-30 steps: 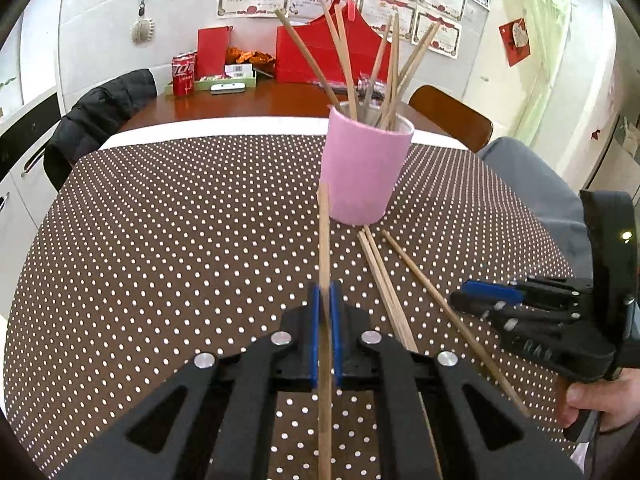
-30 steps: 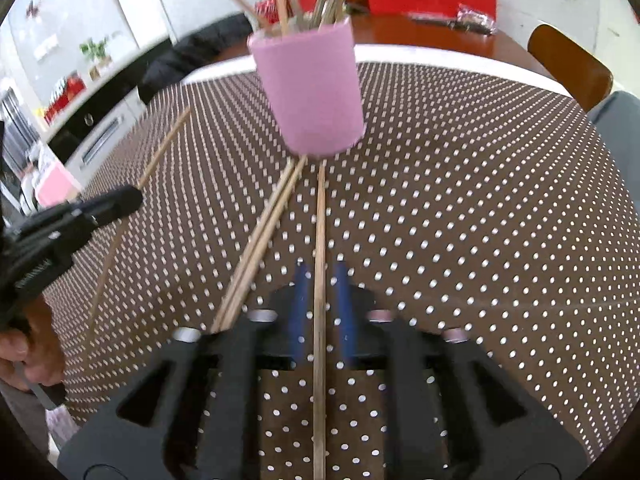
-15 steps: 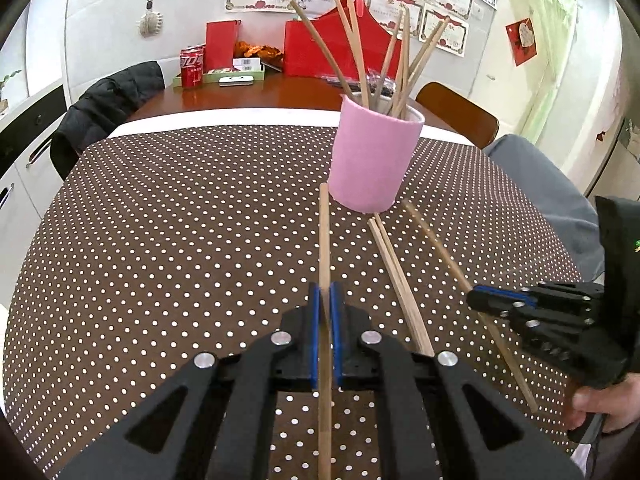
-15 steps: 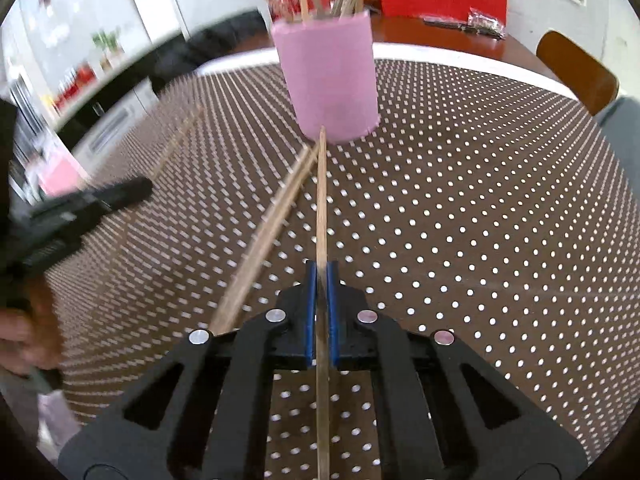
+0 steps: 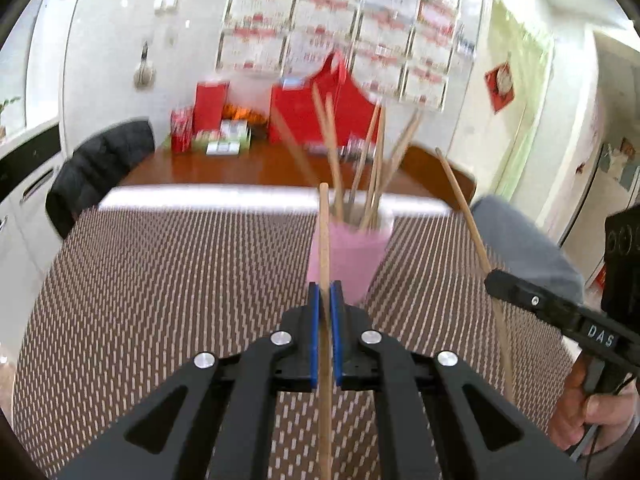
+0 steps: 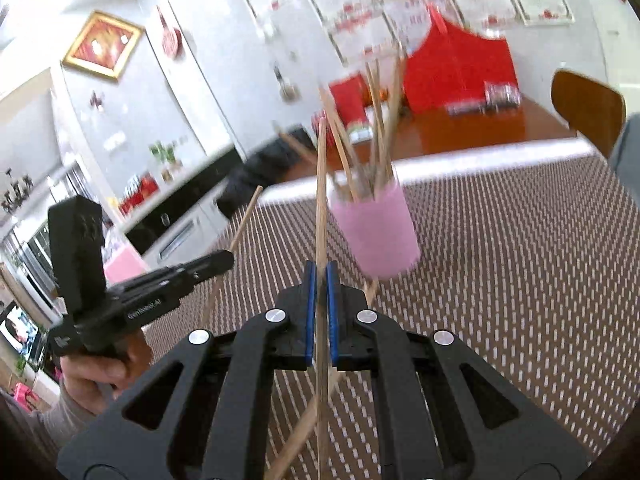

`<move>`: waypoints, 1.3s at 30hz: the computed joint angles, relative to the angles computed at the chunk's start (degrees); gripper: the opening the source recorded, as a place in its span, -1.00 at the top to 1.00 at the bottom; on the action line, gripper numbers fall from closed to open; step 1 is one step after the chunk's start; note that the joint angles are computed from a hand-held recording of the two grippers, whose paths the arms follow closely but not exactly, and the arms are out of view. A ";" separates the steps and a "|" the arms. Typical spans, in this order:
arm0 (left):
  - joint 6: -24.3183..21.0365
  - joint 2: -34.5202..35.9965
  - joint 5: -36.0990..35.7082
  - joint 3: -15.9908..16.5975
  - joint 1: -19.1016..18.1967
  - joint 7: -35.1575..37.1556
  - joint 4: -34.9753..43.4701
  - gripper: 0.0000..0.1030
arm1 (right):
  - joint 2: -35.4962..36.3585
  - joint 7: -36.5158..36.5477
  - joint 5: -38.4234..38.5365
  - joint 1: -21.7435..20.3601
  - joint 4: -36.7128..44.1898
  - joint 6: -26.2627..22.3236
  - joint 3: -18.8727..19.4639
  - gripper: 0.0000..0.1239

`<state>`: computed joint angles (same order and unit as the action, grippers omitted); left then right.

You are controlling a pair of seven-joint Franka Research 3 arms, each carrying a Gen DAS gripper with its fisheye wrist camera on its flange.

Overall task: Organize utensils
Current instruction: 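Lift both chopsticks upright and lower them into the pink cup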

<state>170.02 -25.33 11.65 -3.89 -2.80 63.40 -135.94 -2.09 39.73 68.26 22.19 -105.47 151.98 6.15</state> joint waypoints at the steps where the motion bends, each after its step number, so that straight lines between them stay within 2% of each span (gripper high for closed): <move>1: 2.65 0.98 -0.36 0.78 -0.47 0.56 1.14 0.90 | 0.69 -1.01 1.25 0.04 1.44 0.44 -0.04 0.91; 3: 7.13 3.08 -1.99 3.48 -3.03 2.81 3.54 0.90 | 3.34 -3.72 4.72 -0.06 6.14 1.67 0.14 0.91; 6: 15.43 7.92 -5.86 10.55 -10.88 7.51 8.96 0.90 | 7.38 -5.36 7.22 -0.60 13.49 3.60 1.30 0.91; 8: 19.12 11.25 -6.27 14.63 -15.37 8.66 12.73 0.90 | 10.44 -5.90 7.41 -0.99 18.85 5.69 2.33 0.91; 11: 24.14 16.57 -4.34 17.78 -18.06 6.88 18.11 0.90 | 15.88 -4.12 5.48 -1.92 26.68 7.33 3.82 0.91; 12: 24.97 18.22 -4.57 16.39 -16.64 6.63 19.69 0.90 | 18.53 -3.04 4.25 -1.92 30.34 8.31 4.41 0.91; 16: 29.48 25.46 -5.09 14.18 -13.49 5.34 25.93 0.90 | 25.56 -0.62 0.48 -2.37 39.49 10.63 6.64 0.91; 21: 33.34 31.45 -11.94 11.76 -11.54 10.03 29.97 0.90 | 32.72 -0.33 -3.54 -2.94 47.29 13.46 9.66 0.91; 27: 36.32 34.95 -18.29 8.88 -9.68 14.59 31.19 0.90 | 35.86 -2.72 -5.04 -5.64 49.03 16.06 14.86 0.91; 29: 37.02 35.79 -22.86 8.95 -10.81 19.68 31.65 0.90 | 36.18 -4.01 -4.76 -6.51 48.78 16.48 16.29 0.91; 34: 36.60 37.76 -25.87 6.25 -9.00 23.32 33.01 0.90 | 37.41 -2.59 -7.35 -6.34 49.46 16.93 16.40 0.91; 37: 37.10 38.57 -30.02 6.53 -10.34 29.26 33.98 0.90 | 37.68 -2.28 -8.37 -6.31 49.26 17.16 16.69 0.91; 39: 36.73 38.53 -29.98 5.52 -9.41 29.45 33.74 0.90 | 37.81 -1.11 -9.73 -5.98 49.14 17.11 16.23 0.91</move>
<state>206.75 13.20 -18.34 1.64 -12.22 92.86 -102.20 35.73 38.62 58.53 16.21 -56.33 169.10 22.38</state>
